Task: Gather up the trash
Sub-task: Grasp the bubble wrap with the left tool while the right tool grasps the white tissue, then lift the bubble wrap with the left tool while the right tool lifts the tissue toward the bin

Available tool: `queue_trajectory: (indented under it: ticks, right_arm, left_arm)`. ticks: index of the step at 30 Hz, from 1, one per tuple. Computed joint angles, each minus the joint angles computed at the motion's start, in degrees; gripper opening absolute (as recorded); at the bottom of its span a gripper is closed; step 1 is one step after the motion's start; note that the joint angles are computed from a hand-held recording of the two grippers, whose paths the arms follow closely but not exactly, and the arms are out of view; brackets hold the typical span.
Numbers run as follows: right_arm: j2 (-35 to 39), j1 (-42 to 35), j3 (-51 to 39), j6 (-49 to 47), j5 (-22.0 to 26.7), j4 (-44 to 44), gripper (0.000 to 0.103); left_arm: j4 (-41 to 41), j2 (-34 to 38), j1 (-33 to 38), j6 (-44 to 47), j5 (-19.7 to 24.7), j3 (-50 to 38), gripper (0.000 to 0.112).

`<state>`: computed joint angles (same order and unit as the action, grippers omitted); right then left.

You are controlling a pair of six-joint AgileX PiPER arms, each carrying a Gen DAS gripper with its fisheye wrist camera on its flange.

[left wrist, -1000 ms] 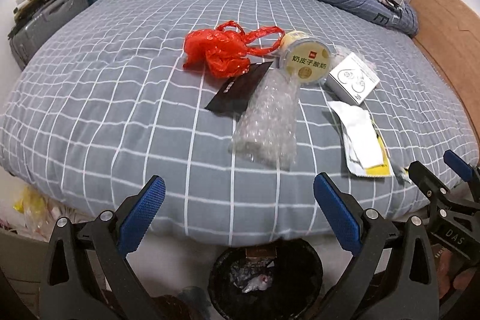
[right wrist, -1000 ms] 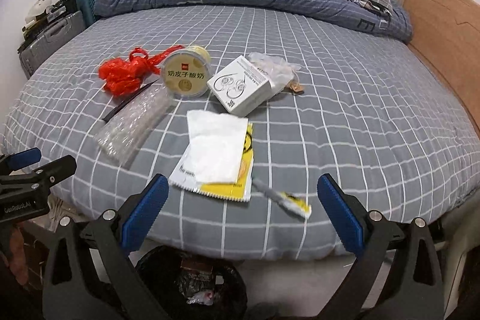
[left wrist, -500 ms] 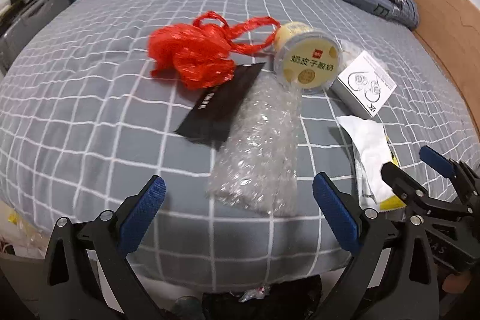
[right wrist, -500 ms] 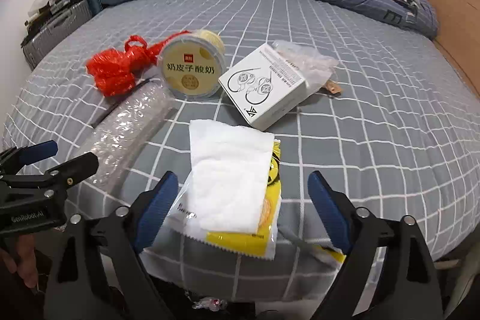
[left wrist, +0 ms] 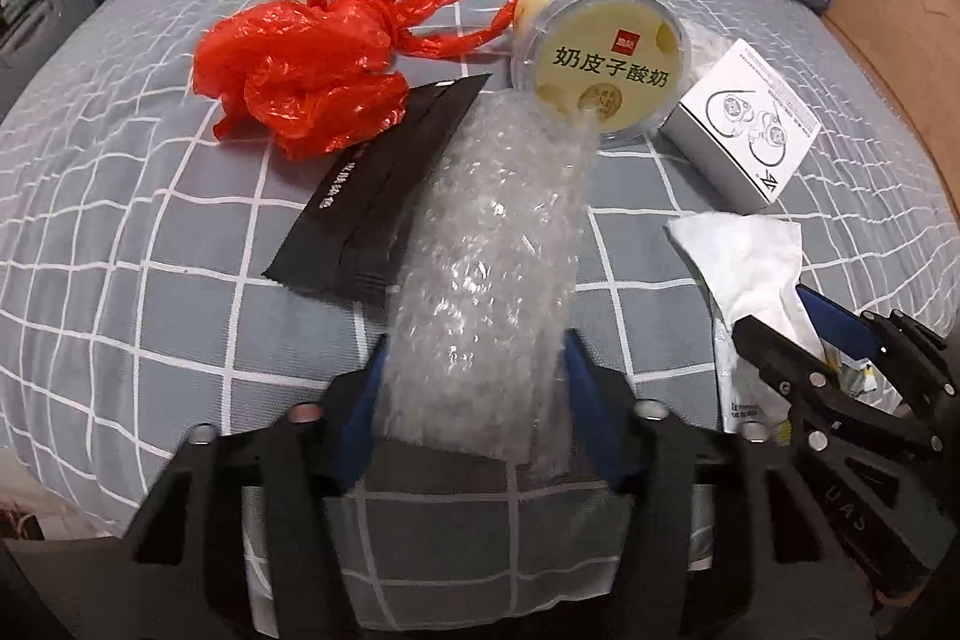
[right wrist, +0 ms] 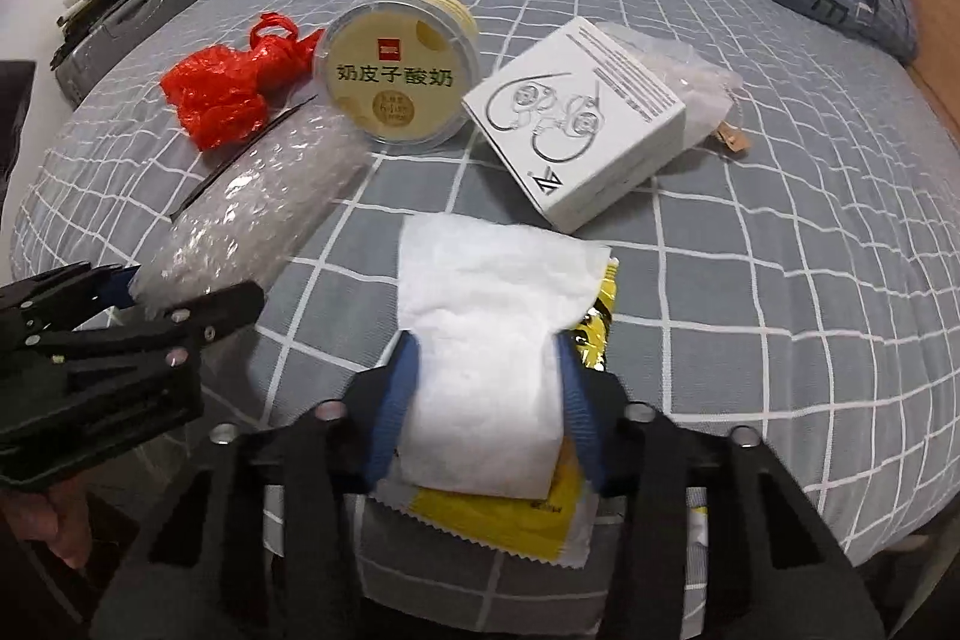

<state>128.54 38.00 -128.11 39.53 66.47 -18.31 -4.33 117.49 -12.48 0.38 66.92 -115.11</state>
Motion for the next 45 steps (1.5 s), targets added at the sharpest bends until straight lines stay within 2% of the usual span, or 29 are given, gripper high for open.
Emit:
queue_trajectory:
  ticks: [3, 6, 18, 45]
  right_arm:
    - [-0.5, -0.1, 0.4, -0.2, -0.4, 0.5, 0.020]
    - [-0.7, 0.2, 0.1, -0.3, 0.1, -0.1, 0.011]
    - [-4.8, 0.9, 3.0, 2.0, -0.6, -2.3, 0.010]
    - [-13.7, 7.1, 7.3, 7.4, 1.2, -5.7, 0.010]
  left_arm:
    - [-1.0, 0.4, 0.1, 0.5, 0.8, -0.9, 0.034]
    - [-3.0, -0.3, 0.9, 1.1, 1.4, -0.6, 0.028]
    - [-2.8, -5.7, 1.5, 1.0, -1.2, 4.2, 0.025]
    - [-2.6, -20.3, 2.3, -0.3, -1.4, 13.2, 0.024]
